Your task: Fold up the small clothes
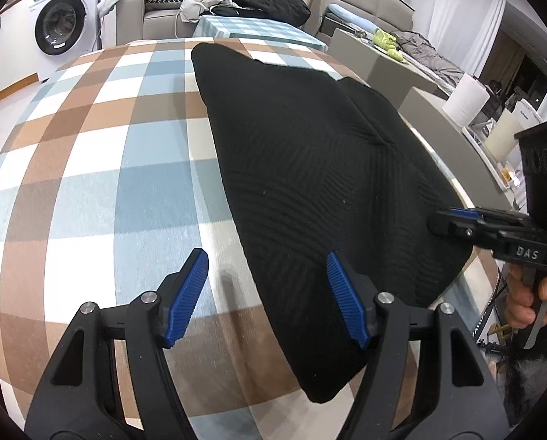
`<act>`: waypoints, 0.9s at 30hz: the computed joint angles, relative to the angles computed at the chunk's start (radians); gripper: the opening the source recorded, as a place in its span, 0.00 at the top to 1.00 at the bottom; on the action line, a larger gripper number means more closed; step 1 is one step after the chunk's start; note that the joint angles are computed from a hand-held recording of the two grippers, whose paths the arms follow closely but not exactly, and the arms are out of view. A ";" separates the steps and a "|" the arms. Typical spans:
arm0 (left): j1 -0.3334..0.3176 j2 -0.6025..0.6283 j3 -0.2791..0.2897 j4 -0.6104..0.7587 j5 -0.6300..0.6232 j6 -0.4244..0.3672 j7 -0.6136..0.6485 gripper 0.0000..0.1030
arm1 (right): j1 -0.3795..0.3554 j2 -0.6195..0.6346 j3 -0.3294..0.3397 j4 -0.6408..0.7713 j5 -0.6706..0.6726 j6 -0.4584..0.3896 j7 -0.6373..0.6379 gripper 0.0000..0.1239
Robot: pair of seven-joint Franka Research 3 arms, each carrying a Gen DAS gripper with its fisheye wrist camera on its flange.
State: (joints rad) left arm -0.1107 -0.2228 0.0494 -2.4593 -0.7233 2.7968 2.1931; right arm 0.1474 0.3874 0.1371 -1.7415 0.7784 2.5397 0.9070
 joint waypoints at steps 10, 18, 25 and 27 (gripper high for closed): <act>0.007 -0.038 0.014 -0.045 0.028 -0.021 -0.023 0.37 | 0.008 -0.001 -0.021 -0.027 0.037 -0.017 0.016 0.96; 0.000 -0.124 0.000 -0.121 0.130 -0.079 -0.002 0.37 | -0.005 0.035 0.006 0.009 0.039 -0.009 0.029 0.95; -0.040 -0.143 0.066 -0.121 0.080 -0.102 0.011 0.37 | -0.060 -0.053 0.019 -0.076 0.146 -0.036 -0.101 0.68; -0.038 -0.136 0.065 -0.115 0.075 -0.092 0.010 0.37 | -0.053 -0.060 0.009 -0.085 0.145 -0.057 -0.139 0.66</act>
State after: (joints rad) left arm -0.1485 -0.3589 0.1141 -2.5748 -0.6487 2.7044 2.2031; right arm 0.0943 0.3274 0.1462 -1.8266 0.9238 2.4829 0.7685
